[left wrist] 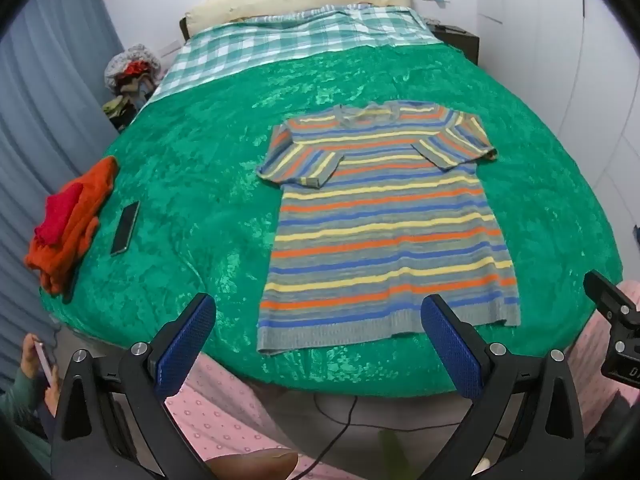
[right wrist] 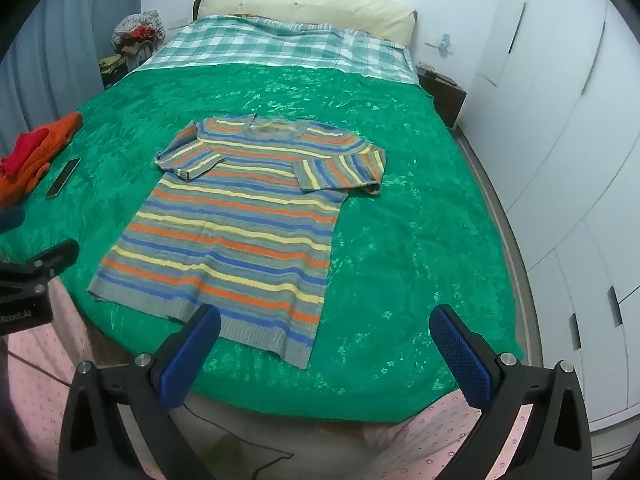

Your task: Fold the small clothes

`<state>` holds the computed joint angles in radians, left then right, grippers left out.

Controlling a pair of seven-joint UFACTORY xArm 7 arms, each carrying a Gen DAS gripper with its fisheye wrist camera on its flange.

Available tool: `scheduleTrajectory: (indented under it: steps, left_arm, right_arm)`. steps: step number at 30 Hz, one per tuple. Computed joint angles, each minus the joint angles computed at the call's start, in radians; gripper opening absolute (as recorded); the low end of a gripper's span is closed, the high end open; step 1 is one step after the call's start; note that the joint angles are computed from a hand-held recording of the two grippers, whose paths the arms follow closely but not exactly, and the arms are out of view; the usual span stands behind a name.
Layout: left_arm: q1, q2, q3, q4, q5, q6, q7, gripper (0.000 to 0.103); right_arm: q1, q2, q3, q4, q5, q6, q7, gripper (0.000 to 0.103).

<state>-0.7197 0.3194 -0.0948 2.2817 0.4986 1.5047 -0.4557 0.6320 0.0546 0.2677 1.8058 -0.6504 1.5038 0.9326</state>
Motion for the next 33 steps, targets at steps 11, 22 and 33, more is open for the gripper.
scheduleTrajectory:
  steps: [11,22,33]
  left_arm:
    - [0.027,-0.034,-0.022,-0.077,-0.029,-0.042,-0.028,0.103]
    - [0.035,-0.035,-0.022,-0.073,-0.026,-0.046,-0.027,0.103]
    - [0.047,-0.026,-0.023,-0.057,-0.062,-0.029,-0.015,0.103]
  right_arm:
    - [0.012,0.027,-0.003,0.035,-0.004,0.018,-0.013,0.103]
    - [0.025,0.032,-0.013,0.035,-0.010,0.014,-0.006,0.103]
    - [0.027,0.029,-0.014,0.029,-0.012,0.011,-0.003,0.103]
